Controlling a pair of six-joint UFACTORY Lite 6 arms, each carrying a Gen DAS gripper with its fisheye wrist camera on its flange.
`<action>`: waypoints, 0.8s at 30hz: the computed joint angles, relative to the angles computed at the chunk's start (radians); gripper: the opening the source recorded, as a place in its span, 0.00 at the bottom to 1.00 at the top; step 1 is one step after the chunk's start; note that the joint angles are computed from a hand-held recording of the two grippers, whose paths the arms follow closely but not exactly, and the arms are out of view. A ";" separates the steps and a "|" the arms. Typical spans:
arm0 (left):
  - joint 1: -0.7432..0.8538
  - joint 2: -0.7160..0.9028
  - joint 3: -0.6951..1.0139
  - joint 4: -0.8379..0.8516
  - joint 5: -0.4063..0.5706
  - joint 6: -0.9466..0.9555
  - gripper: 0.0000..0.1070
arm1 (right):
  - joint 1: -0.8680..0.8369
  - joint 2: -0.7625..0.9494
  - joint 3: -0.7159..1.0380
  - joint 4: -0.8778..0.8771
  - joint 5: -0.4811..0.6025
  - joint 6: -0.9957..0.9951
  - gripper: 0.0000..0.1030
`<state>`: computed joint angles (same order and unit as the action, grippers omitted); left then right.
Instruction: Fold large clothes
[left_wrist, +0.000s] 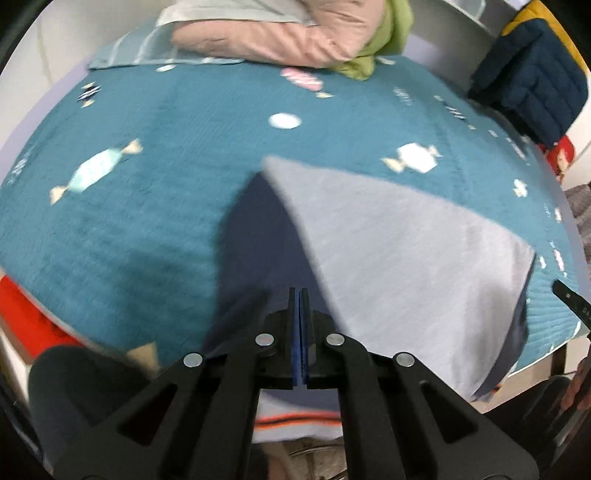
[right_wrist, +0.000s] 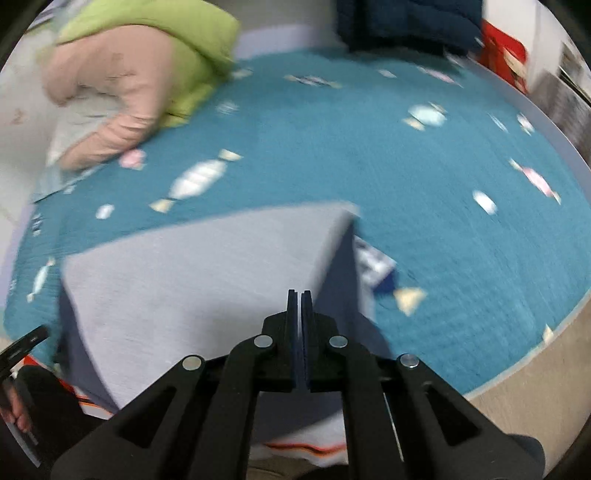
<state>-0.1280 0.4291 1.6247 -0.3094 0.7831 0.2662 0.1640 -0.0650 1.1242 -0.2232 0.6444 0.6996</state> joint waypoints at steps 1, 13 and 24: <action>-0.027 0.028 0.031 -0.022 -0.006 -0.007 0.02 | 0.028 0.066 0.057 -0.004 -0.020 -0.002 0.02; -0.211 0.300 0.231 -0.262 -0.221 0.149 0.02 | 0.139 0.492 0.397 0.128 -0.263 -0.141 0.02; -0.297 0.410 0.228 0.041 -0.432 0.055 0.02 | 0.109 0.697 0.410 0.233 -0.385 -0.298 0.00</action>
<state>-0.4254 0.8387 1.8531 -0.2682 0.3507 0.3212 0.2727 0.6323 1.5342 0.0101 0.2596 0.4016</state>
